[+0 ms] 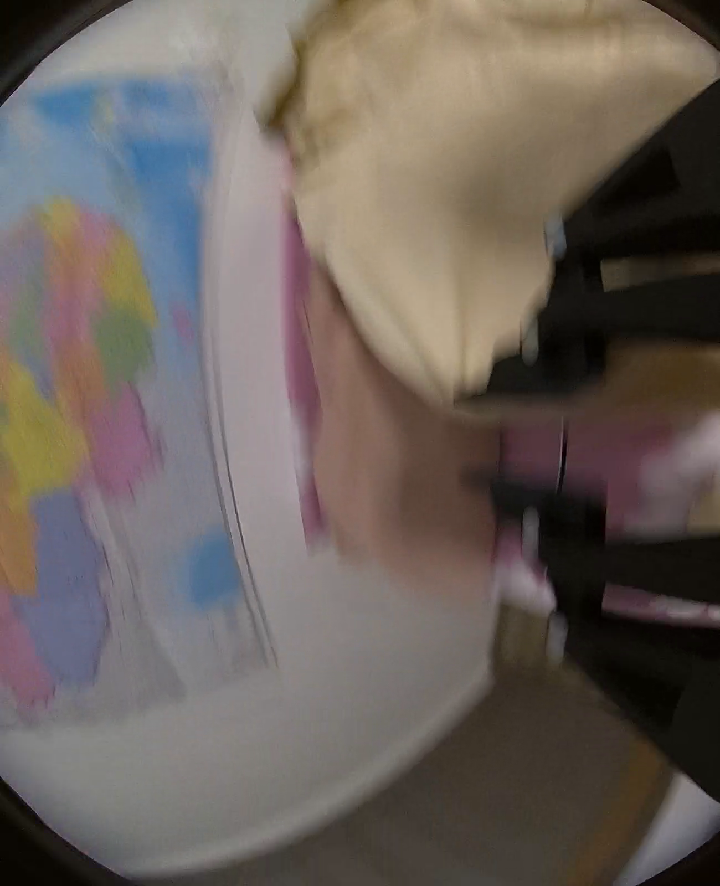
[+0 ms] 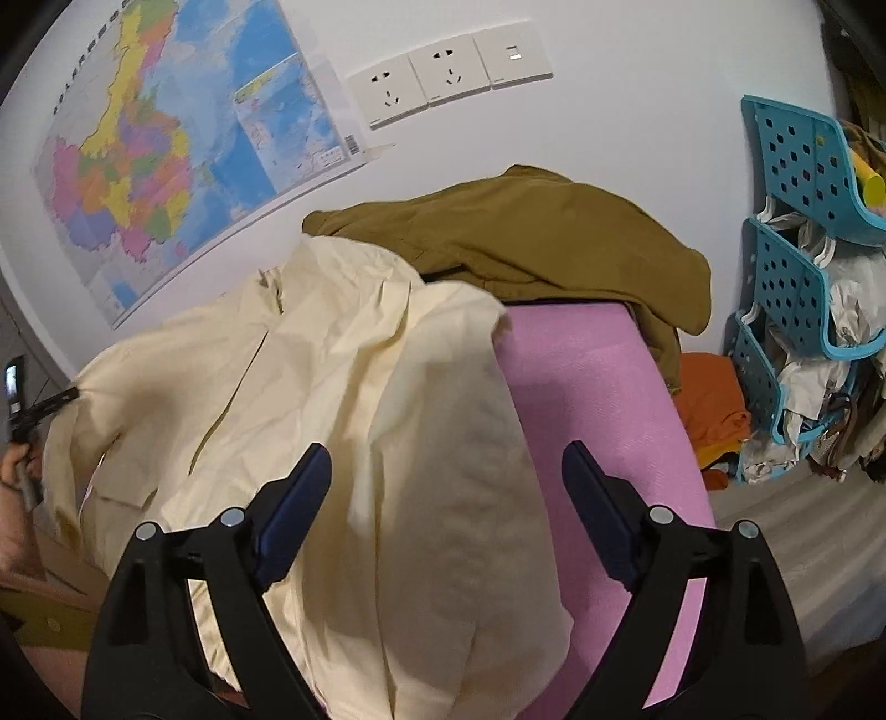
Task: Fold large clothes
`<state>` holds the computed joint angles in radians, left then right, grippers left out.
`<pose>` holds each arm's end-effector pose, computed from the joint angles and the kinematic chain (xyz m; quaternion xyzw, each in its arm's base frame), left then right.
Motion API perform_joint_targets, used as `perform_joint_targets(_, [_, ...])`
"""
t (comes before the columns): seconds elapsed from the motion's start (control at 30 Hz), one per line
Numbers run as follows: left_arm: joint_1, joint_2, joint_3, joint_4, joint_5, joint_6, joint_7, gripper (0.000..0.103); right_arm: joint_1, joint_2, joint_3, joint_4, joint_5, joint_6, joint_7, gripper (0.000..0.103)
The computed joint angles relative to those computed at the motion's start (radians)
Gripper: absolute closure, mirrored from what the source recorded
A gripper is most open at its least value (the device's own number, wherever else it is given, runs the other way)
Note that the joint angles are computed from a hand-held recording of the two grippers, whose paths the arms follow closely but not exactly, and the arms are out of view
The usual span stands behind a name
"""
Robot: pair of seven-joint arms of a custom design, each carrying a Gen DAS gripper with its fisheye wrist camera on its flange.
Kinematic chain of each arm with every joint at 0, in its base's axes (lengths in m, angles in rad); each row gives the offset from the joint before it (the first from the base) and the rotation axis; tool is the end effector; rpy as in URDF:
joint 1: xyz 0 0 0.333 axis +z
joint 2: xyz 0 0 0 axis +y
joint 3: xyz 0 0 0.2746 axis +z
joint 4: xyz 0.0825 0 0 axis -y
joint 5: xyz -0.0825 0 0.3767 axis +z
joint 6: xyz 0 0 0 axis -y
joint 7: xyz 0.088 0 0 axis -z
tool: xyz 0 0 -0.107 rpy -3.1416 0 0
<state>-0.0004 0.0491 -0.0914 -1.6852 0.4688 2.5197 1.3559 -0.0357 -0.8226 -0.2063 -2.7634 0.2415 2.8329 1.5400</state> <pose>0.6158 -0.0595 0.6090 -0.5930 0.6866 -0.1852 0.3777 0.3630 -0.1054 0.5130 -0.4904 0.7513 -0.2287 0.3779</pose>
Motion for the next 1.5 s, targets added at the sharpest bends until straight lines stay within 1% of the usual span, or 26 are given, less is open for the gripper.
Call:
perform_joint_targets(0.03, [-0.013, 0.024, 0.009, 0.014, 0.142, -0.022, -0.094, 0.046, 0.005, -0.004, -0.007, -0.005, 0.004, -0.004, -0.005, 0.018])
perform_joint_targets(0.1, [-0.032, 0.07, 0.007, 0.044, 0.237, -0.089, -0.143, 0.046, 0.011, -0.009, -0.013, -0.021, 0.013, -0.011, -0.008, 0.017])
perform_joint_targets(0.17, [-0.035, 0.074, 0.001, 0.036, 0.176, -0.091, -0.117, 0.046, 0.02, -0.006, -0.021, -0.025, 0.022, -0.015, -0.015, 0.02])
perform_joint_targets(0.2, [-0.027, 0.063, -0.005, 0.019, 0.097, -0.056, -0.081, 0.046, 0.039, -0.006, -0.037, -0.022, 0.03, -0.02, -0.034, 0.026])
perform_joint_targets(0.27, [-0.012, 0.028, -0.014, -0.009, -0.058, 0.004, -0.006, 0.044, 0.077, -0.008, -0.071, -0.005, 0.054, -0.042, -0.077, 0.07])
perform_joint_targets(0.3, [-0.001, 0.006, -0.018, -0.031, -0.165, 0.052, 0.063, 0.044, 0.095, -0.014, -0.084, 0.012, 0.07, -0.06, -0.093, 0.08])
perform_joint_targets(0.33, [0.01, -0.024, -0.026, -0.061, -0.331, 0.107, 0.182, 0.039, 0.116, -0.027, -0.097, 0.025, 0.09, -0.065, -0.114, 0.092])
perform_joint_targets(0.37, [0.01, -0.052, -0.029, -0.085, -0.464, 0.148, 0.282, 0.034, 0.137, -0.046, -0.105, 0.038, 0.114, -0.058, -0.13, 0.093])
perform_joint_targets(0.47, [-0.021, -0.107, -0.024, -0.125, -0.685, 0.207, 0.485, 0.03, 0.222, -0.08, -0.138, 0.095, 0.184, -0.033, -0.186, 0.095])
perform_joint_targets(0.57, [-0.062, -0.106, -0.017, -0.101, -0.859, 0.189, 0.651, 0.027, 0.338, -0.036, -0.164, 0.216, 0.247, -0.033, -0.24, 0.095])
perform_joint_targets(0.63, [-0.082, -0.101, -0.016, -0.081, -1.002, 0.124, 0.781, 0.026, 0.453, 0.043, -0.206, 0.333, 0.311, -0.061, -0.292, 0.094])
perform_joint_targets(0.7, [-0.093, -0.103, -0.021, -0.081, -1.073, 0.078, 0.849, 0.026, 0.535, 0.152, -0.233, 0.45, 0.357, -0.109, -0.337, 0.091])
perform_joint_targets(0.77, [-0.101, -0.077, -0.035, -0.064, -1.089, 0.045, 0.87, 0.026, 0.605, 0.263, -0.268, 0.555, 0.426, -0.159, -0.38, 0.083])
perform_joint_targets(0.87, [-0.106, -0.043, -0.054, -0.033, -1.106, -0.03, 0.887, 0.026, 0.703, 0.501, -0.354, 0.752, 0.577, -0.283, -0.442, 0.08])
perform_joint_targets(0.9, [-0.106, -0.039, -0.06, -0.033, -1.112, -0.049, 0.898, 0.026, 0.712, 0.567, -0.373, 0.803, 0.62, -0.329, -0.449, 0.08])
perform_joint_targets(0.97, [-0.109, -0.028, -0.07, -0.027, -1.113, -0.085, 0.919, 0.025, 0.705, 0.699, -0.384, 0.886, 0.679, -0.382, -0.447, 0.08])
perform_joint_targets(1.07, [-0.109, -0.005, -0.081, -0.009, -1.1, -0.138, 0.936, 0.021, 0.661, 0.795, -0.375, 0.936, 0.744, -0.429, -0.427, 0.077])
perform_joint_targets(1.1, [-0.108, -0.011, -0.084, -0.018, -1.098, -0.144, 0.952, 0.021, 0.647, 0.796, -0.365, 0.93, 0.764, -0.425, -0.444, 0.076])
perform_joint_targets(1.17, [-0.113, -0.024, -0.09, -0.044, -1.086, -0.144, 0.99, 0.016, 0.619, 0.767, -0.343, 0.894, 0.742, -0.381, -0.45, 0.064])
perform_joint_targets(1.23, [-0.122, -0.027, -0.095, -0.06, -1.067, -0.166, 1.04, 0.011, 0.59, 0.694, -0.314, 0.82, 0.719, -0.286, -0.486, 0.055])
perform_joint_targets(1.27, [-0.13, -0.025, -0.099, -0.07, -1.03, -0.156, 1.045, 0.01, 0.573, 0.678, -0.296, 0.798, 0.699, -0.241, -0.481, 0.047])
perform_joint_targets(1.3, [-0.137, -0.025, -0.102, -0.082, -0.984, -0.135, 1.032, 0.01, 0.539, 0.644, -0.265, 0.75, 0.608, -0.157, -0.431, 0.044])
perform_joint_targets(1.37, [-0.163, 0.023, -0.111, -0.061, -0.792, -0.116, 0.92, 0.01, 0.444, 0.608, -0.192, 0.675, 0.414, -0.052, -0.298, 0.035])
perform_joint_targets(1.4, [-0.17, 0.055, -0.11, -0.031, -0.724, -0.129, 0.872, 0.011, 0.369, 0.604, -0.143, 0.642, 0.3, -0.019, -0.2, 0.033])
perform_joint_targets(1.43, [-0.175, 0.077, -0.11, -0.009, -0.682, -0.14, 0.841, 0.013, 0.328, 0.603, -0.126, 0.624, 0.256, -0.016, -0.143, 0.029])
perform_joint_targets(1.5, [-0.178, 0.126, -0.112, 0.046, -0.636, -0.166, 0.806, 0.03, 0.282, 0.615, -0.121, 0.609, 0.261, -0.048, -0.139, 0.023])
